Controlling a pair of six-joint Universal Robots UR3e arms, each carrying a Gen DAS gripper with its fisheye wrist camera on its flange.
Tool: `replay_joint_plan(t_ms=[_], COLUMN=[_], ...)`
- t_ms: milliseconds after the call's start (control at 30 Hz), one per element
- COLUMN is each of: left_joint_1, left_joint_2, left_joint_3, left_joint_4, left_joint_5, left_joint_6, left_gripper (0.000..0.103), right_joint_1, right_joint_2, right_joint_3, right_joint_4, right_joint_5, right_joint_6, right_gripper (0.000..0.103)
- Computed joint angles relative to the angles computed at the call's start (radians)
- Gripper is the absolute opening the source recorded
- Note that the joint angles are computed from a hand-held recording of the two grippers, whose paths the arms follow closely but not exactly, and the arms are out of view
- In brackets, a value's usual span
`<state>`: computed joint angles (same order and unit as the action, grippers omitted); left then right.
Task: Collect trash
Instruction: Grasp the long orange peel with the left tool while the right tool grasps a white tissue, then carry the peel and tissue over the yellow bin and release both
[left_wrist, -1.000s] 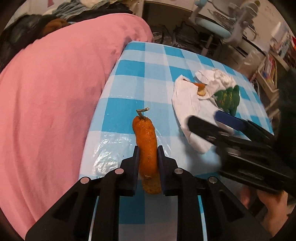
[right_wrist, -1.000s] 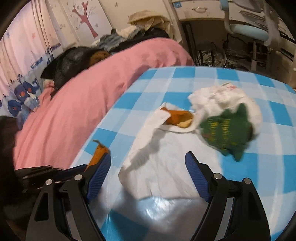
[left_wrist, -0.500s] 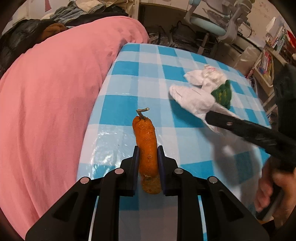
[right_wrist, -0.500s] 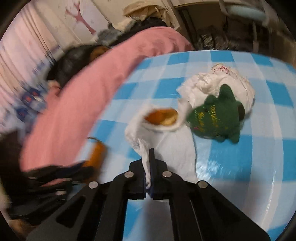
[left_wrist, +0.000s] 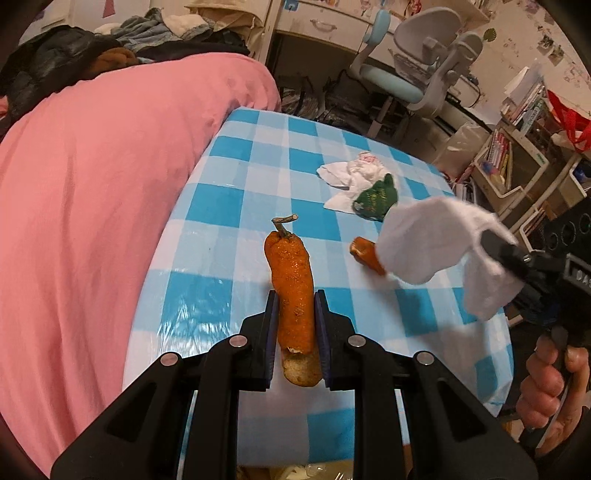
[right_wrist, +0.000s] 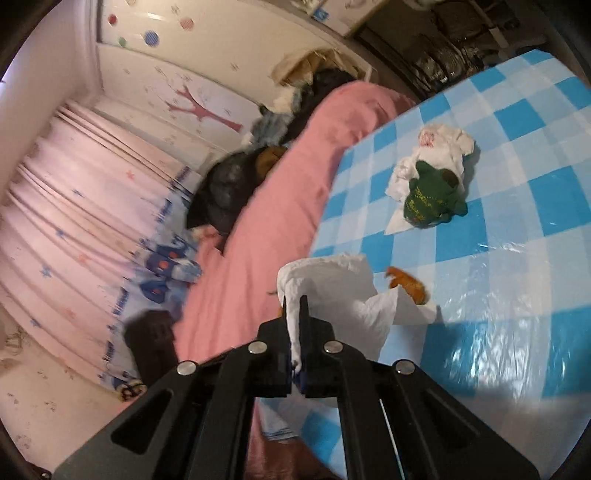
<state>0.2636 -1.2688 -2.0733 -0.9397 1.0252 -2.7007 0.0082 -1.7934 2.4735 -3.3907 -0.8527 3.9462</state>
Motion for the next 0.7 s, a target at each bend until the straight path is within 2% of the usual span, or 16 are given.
replay_joint_plan(t_ms=[167, 333, 567, 700], left_joint_1=[0.082, 0.167, 0.231, 0.303], left_joint_2=[0.172, 0.345, 0.455, 0.537], left_joint_3=[-0.066, -0.102, -0.108, -0.093], left_joint_4=[-0.141, -0.335, -0.493, -0.646], left_joint_5=[-0.045, -0.084, -0.115, -0.140], left_joint_6=[0.084, 0.189, 0.280, 0.372], left_gripper=[0.018, 0.018, 0.018, 0.018], right_joint_1=[-0.016, 0.075, 0.334, 0.468], right_joint_2=[-0.142, -0.252, -0.189, -0.121], right_joint_3=[0.088, 0.132, 0.123, 0.123], right_joint_4=[-0.019, 0.087, 0.040, -0.026], right_joint_5=[-0.015, -0.103, -0.298, -0.376], right_joint_6=[0.051, 0.038, 0.090, 0.139], right_gripper=[0.003, 0.003, 0.003, 0.003])
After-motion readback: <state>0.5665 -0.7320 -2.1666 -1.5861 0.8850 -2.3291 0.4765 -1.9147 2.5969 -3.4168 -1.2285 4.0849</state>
